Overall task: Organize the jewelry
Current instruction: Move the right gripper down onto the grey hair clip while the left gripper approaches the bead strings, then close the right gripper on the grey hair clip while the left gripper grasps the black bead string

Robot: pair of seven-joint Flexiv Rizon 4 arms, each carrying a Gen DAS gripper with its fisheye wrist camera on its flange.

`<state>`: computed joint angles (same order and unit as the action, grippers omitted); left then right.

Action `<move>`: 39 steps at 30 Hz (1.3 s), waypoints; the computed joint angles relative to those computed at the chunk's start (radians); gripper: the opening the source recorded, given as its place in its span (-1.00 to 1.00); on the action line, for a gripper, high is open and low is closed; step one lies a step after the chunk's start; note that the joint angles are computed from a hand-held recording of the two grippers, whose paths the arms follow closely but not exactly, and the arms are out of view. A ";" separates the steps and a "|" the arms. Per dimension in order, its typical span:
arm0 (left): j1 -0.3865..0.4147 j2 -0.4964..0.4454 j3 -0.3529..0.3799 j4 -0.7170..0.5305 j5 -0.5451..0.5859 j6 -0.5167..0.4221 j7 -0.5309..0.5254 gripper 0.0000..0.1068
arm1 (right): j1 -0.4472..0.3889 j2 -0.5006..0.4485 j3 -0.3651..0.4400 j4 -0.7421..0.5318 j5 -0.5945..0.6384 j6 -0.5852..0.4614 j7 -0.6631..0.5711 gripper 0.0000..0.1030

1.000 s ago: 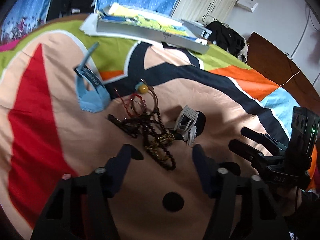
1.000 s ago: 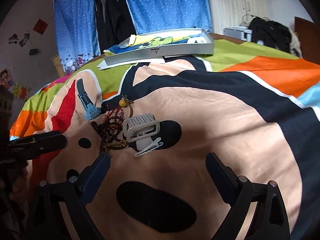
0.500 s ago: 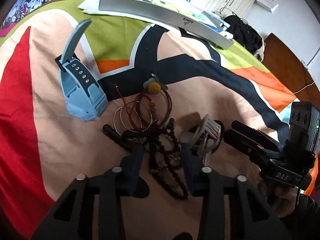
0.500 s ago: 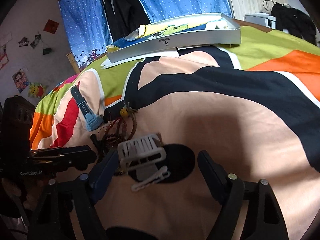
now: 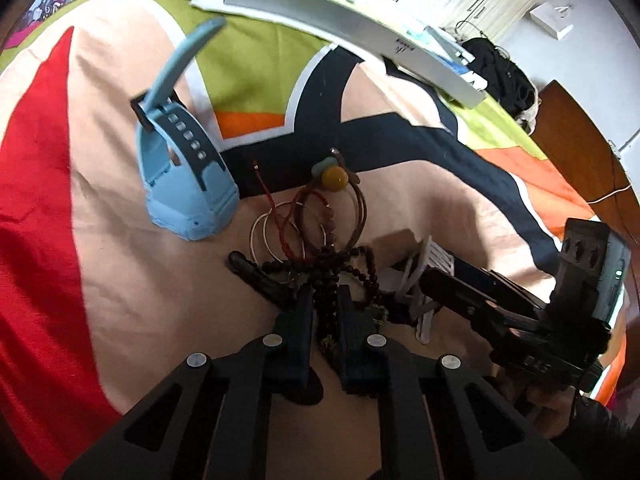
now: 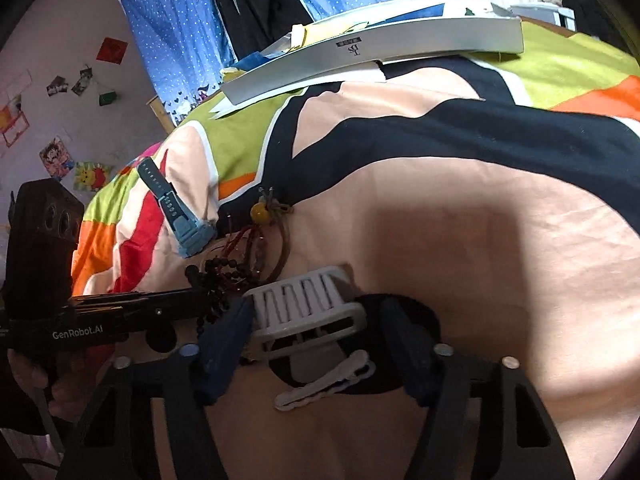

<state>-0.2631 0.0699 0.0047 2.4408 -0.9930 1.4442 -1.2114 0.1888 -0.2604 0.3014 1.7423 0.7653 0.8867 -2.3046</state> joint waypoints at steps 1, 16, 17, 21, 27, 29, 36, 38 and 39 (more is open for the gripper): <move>0.004 0.013 0.003 0.006 0.020 -0.002 -0.005 -0.85 | 0.004 0.002 0.001 0.003 -0.003 0.009 0.000 0.11; -0.023 0.136 0.083 0.028 0.188 -0.073 -0.026 -1.00 | 0.009 0.082 -0.032 0.029 0.095 -0.012 0.027 -0.81; 0.001 0.125 0.074 0.023 0.224 -0.096 -0.057 -1.00 | 0.011 0.084 -0.033 0.034 0.091 -0.007 0.032 -0.81; 0.051 0.102 0.061 0.016 0.303 -0.114 -0.091 -0.86 | 0.012 0.091 -0.036 0.044 0.093 -0.004 0.036 -0.72; 0.048 0.035 0.056 -0.003 0.233 -0.086 0.002 -0.41 | 0.018 0.105 -0.034 0.065 0.104 0.003 -0.013 0.08; 0.051 0.013 0.048 -0.015 0.187 -0.098 0.041 -0.41 | 0.029 0.099 -0.035 0.069 0.082 0.010 -0.018 0.08; 0.069 -0.032 0.014 -0.046 0.100 -0.131 0.171 -0.41 | 0.026 0.063 -0.034 0.053 0.065 0.010 0.001 0.07; 0.074 -0.039 0.006 -0.048 0.102 -0.125 0.175 -0.41 | 0.016 0.053 -0.034 0.046 0.068 -0.003 0.007 0.07; 0.076 -0.043 0.002 -0.049 0.103 -0.118 0.171 -0.45 | 0.012 0.050 -0.033 0.042 0.069 -0.010 0.009 0.06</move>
<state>-0.1875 0.0272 0.0068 2.3921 -0.8900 1.3258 -1.0399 0.2005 -0.2104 0.2687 1.7847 0.8345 0.8765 -2.2960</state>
